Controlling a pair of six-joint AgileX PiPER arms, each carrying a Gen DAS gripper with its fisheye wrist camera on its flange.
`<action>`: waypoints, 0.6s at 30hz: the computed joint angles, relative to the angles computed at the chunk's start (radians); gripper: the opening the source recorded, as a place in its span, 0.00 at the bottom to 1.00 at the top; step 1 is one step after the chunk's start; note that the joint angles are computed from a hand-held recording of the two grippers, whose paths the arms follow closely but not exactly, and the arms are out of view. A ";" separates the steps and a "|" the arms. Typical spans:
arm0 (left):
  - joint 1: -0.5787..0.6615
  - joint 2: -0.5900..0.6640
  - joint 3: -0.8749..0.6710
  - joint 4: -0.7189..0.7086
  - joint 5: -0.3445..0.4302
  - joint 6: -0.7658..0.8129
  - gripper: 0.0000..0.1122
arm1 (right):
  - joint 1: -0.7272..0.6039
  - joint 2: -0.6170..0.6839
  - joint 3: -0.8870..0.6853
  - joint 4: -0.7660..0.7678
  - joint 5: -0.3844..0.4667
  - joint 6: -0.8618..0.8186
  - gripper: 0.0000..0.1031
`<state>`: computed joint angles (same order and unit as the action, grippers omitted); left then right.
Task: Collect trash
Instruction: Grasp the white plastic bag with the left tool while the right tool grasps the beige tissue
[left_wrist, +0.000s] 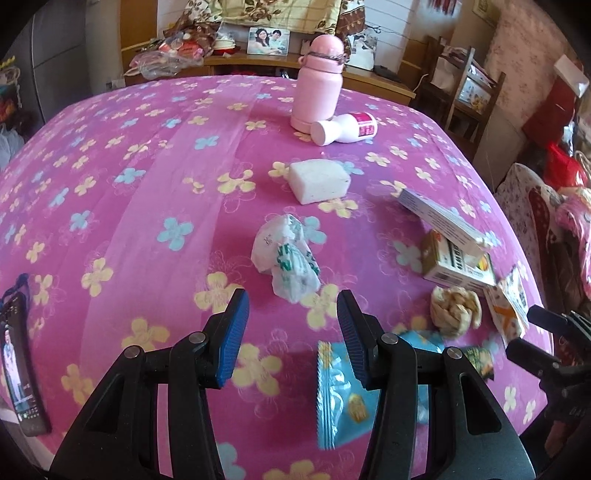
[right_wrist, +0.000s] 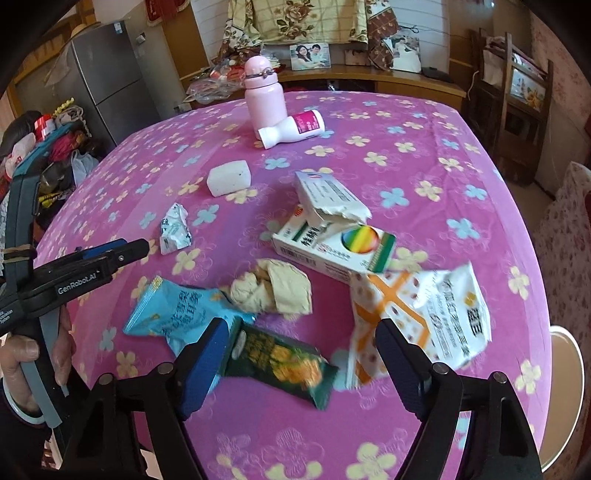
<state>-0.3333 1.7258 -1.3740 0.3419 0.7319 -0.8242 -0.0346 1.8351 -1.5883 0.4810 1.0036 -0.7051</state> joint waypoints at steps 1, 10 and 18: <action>0.007 0.010 -0.008 -0.008 -0.003 0.004 0.43 | 0.012 0.006 -0.005 -0.009 -0.008 0.008 0.78; 0.062 0.118 -0.104 -0.065 -0.023 0.074 0.42 | 0.064 0.101 -0.094 -0.034 0.006 0.062 0.77; 0.092 0.178 -0.149 -0.129 -0.045 0.174 0.35 | 0.074 0.231 -0.212 0.009 0.099 0.100 0.51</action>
<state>-0.2409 1.9038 -1.5227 0.2125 0.6869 -0.6501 0.0390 2.0657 -1.8006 0.4903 1.1031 -0.6048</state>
